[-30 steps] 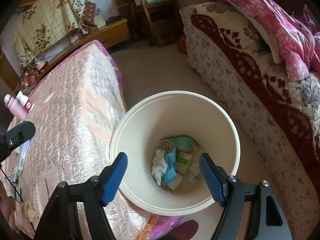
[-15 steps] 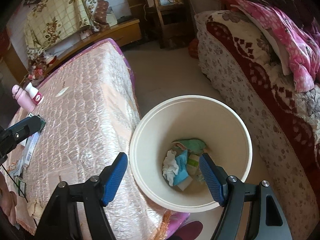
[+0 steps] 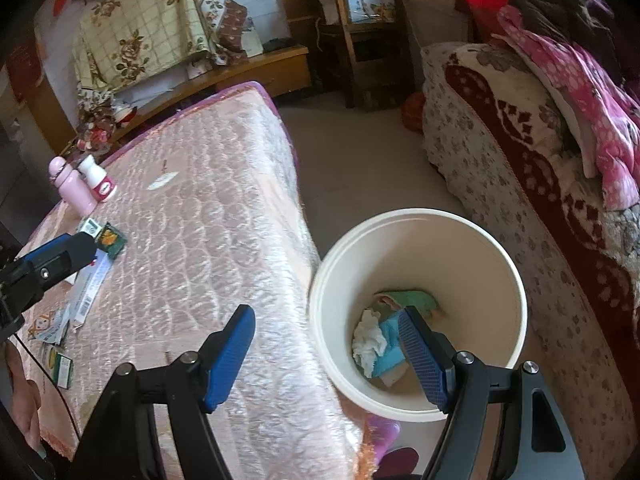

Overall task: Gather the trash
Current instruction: 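Move both grippers back over the mattress toward the remaining trash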

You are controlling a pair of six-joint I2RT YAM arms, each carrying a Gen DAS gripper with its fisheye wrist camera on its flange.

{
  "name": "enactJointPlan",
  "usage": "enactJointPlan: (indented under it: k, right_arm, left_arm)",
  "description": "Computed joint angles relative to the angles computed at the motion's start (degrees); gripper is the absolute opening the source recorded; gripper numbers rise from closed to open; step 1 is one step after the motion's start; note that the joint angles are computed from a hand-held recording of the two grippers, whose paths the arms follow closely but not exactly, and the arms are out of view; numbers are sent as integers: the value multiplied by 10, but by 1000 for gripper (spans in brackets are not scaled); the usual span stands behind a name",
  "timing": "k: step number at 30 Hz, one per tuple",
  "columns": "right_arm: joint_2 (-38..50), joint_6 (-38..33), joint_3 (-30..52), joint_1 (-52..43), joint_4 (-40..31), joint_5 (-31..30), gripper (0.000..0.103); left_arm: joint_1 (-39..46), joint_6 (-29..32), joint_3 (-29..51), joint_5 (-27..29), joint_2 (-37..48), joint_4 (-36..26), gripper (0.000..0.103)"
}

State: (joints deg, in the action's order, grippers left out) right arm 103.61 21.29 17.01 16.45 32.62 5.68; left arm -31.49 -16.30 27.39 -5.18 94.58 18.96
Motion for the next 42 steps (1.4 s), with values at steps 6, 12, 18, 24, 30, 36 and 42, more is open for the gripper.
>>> enactJointPlan:
  k: [6, 12, 18, 24, 30, 36, 42]
  right_arm:
    - [-13, 25, 13, 52, -22, 18, 77]
    - [-16, 50, 31, 105, -40, 32, 77]
    - [-12, 76, 60, 170, -64, 50, 77]
    - [13, 92, 103, 229, -89, 58, 77]
    - [42, 102, 146, 275, -109, 66, 77]
    - [72, 98, 187, 301, -128, 58, 77]
    - [93, 94, 211, 319, -136, 50, 77]
  left_arm:
    - [29, 15, -43, -11, -49, 2, 75]
    - [85, 39, -79, 5, -92, -5, 75]
    - [162, 69, -125, 46, -130, -8, 75]
    - [250, 119, -168, 114, -116, 16, 75]
    - [317, 170, -203, 148, -28, 94, 75]
    - [434, 235, -201, 200, 77, 155, 75]
    - [626, 406, -197, 273, 51, 59, 75]
